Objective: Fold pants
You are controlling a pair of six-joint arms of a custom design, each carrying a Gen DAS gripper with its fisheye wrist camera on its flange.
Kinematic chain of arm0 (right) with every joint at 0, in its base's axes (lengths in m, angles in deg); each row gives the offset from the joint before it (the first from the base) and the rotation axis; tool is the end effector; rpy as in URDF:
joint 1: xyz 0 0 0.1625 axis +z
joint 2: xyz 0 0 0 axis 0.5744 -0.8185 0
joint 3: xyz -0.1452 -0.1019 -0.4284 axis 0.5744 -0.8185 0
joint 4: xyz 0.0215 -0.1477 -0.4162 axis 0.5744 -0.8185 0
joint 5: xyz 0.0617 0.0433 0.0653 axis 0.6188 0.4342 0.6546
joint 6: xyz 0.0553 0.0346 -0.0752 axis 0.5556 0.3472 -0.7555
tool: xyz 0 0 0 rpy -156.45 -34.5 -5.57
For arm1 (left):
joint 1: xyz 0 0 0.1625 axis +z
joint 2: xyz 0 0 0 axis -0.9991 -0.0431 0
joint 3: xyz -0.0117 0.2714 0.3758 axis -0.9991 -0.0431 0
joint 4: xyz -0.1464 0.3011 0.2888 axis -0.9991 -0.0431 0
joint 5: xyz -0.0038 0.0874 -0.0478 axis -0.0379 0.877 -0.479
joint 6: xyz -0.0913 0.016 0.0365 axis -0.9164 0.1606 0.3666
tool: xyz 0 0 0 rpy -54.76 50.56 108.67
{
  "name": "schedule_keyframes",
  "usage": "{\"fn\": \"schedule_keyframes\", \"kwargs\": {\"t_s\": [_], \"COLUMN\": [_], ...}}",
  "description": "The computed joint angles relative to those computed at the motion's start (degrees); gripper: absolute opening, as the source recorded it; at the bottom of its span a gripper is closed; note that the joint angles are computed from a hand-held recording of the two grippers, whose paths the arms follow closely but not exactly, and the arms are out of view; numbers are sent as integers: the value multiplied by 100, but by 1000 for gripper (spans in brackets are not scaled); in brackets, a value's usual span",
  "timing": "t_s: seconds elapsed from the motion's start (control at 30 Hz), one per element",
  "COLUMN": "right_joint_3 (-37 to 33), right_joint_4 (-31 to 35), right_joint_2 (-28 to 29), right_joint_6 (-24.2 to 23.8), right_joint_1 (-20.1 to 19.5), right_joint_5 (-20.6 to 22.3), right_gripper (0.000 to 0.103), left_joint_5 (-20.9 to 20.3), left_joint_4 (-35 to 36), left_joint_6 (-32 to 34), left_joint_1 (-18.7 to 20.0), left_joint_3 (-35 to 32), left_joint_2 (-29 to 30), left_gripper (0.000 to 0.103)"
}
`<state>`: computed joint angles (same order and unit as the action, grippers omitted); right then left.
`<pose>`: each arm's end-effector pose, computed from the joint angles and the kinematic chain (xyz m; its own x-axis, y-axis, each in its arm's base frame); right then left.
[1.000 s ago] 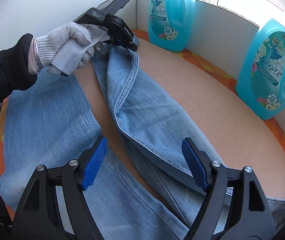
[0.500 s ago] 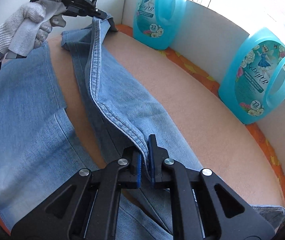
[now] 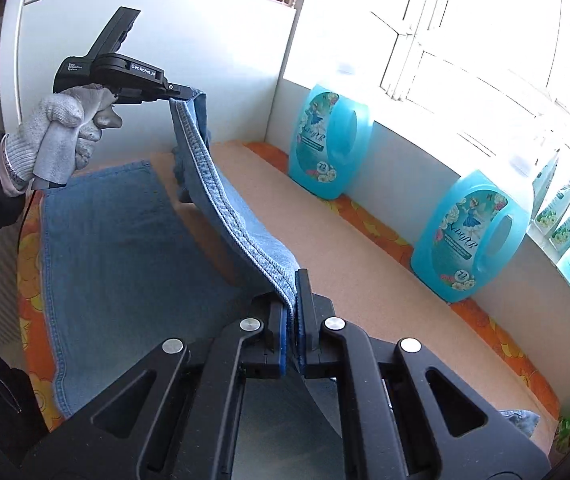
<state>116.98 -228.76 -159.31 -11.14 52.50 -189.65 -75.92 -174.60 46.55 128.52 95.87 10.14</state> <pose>0.0937 -0.4586 0.3777 -0.3789 -0.5242 0.7627 -0.8954 0.4159 -0.1591 -0.3644 -0.5759 0.1142 -0.9557 0.1502 -0.2533 0.2927 0.5793 -0.7607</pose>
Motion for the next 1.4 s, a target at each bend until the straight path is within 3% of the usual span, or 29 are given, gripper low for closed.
{"fn": "schedule_keyframes", "kwargs": {"t_s": [0.13, 0.3, 0.5, 0.7, 0.87, 1.0, 1.07, 1.17, 1.27, 1.37, 1.4], "right_joint_3": [692, 1325, 1537, 1506, 1666, 1704, 1772, 1808, 1532, 1159, 1064], "right_joint_4": [212, 103, -618, -264, -623, 117, 188, 210, 1052, 1982, 2203], "right_joint_2": [-392, -508, -323, -670, -767, -1059, -968, -833, -1031, -1259, -1322], "right_joint_6": [-190, -483, -593, -288, -450, -121, -214, -410, -145, 263, 355], "right_joint_1": [-89, -314, -340, -142, -11, -151, -259, -314, -290, -262, -243], "right_joint_5": [-74, -334, -578, -660, -838, -929, -1123, -1406, -1368, -1086, -971], "right_gripper": [4, 4, 4, 4, 4, 4, 4, 4, 10, 19, 24], "left_joint_5": [221, 255, 185, 283, 296, 195, 200, 530, 1046, 1306, 1391], "left_joint_4": [-634, -696, -772, -977, -1133, -1243, -1043, -683, -259, 55, 143], "left_joint_6": [-557, -1522, -1755, -1495, -1763, -1988, -2097, -2265, -2441, -2226, -2093], "left_joint_1": [-216, -242, -199, -397, -599, -635, -643, -828, -1091, -1184, -1192], "left_joint_3": [1306, 2343, 2573, 2745, 3029, 3154, 3180, 3266, 3358, 3288, 3218], "left_joint_2": [-445, -603, -442, -517, -467, -382, -405, -497, -684, -844, -837], "left_gripper": [3, 3, 3, 3, 3, 3, 3, 9, 14, 29, 39]}}
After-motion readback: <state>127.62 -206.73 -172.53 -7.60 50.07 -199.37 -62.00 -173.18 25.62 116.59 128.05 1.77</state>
